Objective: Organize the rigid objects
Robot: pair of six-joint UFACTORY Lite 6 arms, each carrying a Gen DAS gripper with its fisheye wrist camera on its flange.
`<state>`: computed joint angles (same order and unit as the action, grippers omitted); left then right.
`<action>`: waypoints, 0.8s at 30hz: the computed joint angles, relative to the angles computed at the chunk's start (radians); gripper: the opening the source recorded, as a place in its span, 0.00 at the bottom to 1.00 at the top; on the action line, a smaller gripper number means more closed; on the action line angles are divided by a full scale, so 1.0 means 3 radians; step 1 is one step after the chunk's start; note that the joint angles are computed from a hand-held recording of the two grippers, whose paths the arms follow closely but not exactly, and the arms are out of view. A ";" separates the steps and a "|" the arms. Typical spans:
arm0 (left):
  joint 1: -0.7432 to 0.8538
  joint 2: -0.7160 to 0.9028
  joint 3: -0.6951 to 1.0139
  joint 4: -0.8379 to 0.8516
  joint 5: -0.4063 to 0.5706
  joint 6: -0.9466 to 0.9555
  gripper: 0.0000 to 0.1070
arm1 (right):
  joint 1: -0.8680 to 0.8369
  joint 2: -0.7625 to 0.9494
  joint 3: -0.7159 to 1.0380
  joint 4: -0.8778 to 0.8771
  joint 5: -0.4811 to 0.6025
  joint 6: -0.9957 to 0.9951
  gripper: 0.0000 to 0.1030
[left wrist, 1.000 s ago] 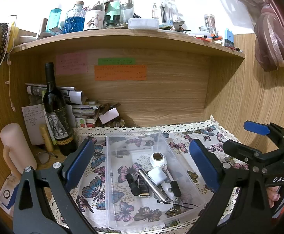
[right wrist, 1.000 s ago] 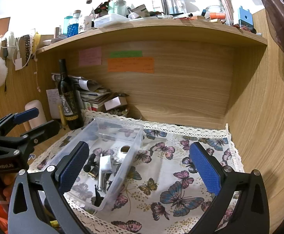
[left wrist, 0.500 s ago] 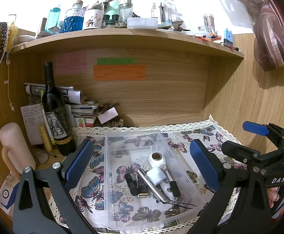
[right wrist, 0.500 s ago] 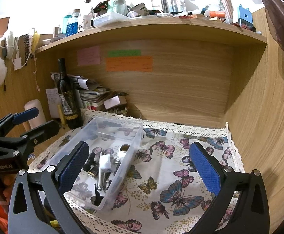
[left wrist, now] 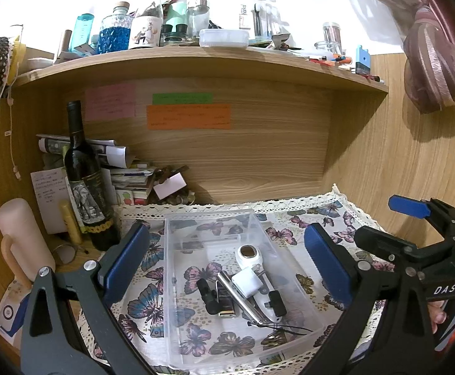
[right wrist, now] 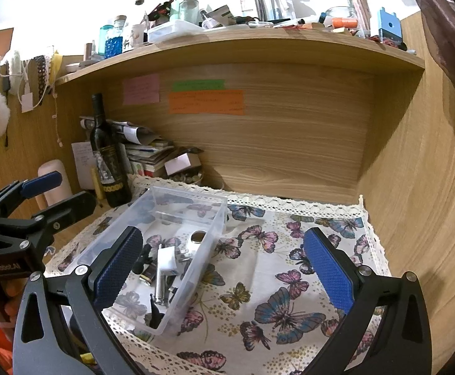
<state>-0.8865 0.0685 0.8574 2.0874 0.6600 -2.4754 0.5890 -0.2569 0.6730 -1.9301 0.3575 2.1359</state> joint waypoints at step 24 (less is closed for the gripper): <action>0.0027 -0.0116 -0.0057 0.0035 -0.0079 -0.0027 0.94 | 0.0122 -0.0214 -0.0100 0.0095 0.0193 -0.0065 1.00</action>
<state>-0.8785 0.0337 0.8403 2.0980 0.6362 -2.4834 0.6256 -0.3212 0.6430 -1.9017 0.4155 2.1165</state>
